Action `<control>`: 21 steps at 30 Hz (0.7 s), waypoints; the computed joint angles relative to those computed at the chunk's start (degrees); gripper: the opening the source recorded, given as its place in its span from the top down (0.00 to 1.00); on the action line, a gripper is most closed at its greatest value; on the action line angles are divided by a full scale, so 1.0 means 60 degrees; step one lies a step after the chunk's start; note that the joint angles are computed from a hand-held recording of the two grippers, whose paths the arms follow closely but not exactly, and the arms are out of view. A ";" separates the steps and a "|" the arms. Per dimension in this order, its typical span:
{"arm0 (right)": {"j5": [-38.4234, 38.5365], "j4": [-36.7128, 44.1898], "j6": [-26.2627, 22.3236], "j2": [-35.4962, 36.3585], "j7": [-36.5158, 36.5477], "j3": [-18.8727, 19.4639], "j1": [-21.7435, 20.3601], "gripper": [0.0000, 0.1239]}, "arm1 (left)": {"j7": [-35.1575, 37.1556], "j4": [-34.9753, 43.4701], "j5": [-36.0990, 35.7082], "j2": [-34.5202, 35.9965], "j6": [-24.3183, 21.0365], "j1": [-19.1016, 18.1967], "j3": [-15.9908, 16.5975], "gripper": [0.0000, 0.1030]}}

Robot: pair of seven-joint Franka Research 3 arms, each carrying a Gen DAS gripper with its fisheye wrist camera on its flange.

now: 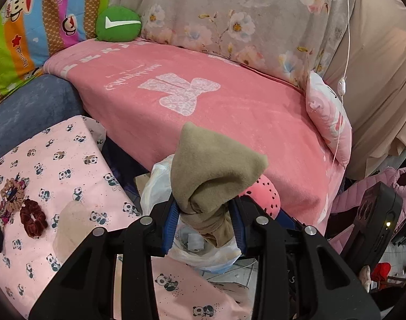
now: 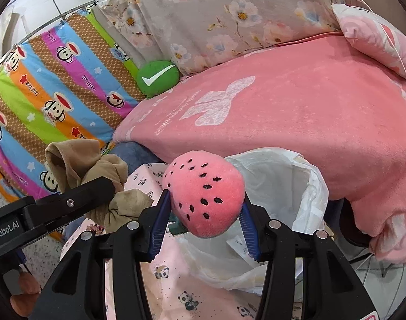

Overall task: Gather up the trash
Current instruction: 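Carry the cloth and plush over the bin and open both grippers, then move both open grippers back to the remaining items on the table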

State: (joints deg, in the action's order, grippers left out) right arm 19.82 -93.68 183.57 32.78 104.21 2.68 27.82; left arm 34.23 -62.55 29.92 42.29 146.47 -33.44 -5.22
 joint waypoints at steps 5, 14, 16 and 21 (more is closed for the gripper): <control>-0.0006 0.0183 -0.0165 0.0187 0.0156 -0.0311 0.0094 0.57 | 0.0433 0.1267 -0.0428 0.0813 -0.0383 -0.0023 -0.0077 0.48; -0.0346 0.0380 -0.0465 0.0418 0.0788 -0.0788 0.0366 0.53 | -0.0788 -0.0013 0.0109 0.0023 -0.0185 -0.0010 0.0412 0.33; -0.0456 0.0432 -0.0518 0.0441 0.0759 -0.0761 0.0399 0.53 | -0.1085 -0.0546 0.0228 -0.0261 -0.0036 0.0080 0.0398 0.33; -0.0636 0.0563 -0.0629 0.0475 0.0658 -0.0585 0.0459 0.53 | -0.1970 -0.1919 0.0688 -0.1038 0.0315 0.0260 0.0399 0.33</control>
State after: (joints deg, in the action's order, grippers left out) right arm 16.01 -90.31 179.79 35.63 108.15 -0.83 30.57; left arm 22.41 -74.06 34.05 36.06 148.36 -31.88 -2.82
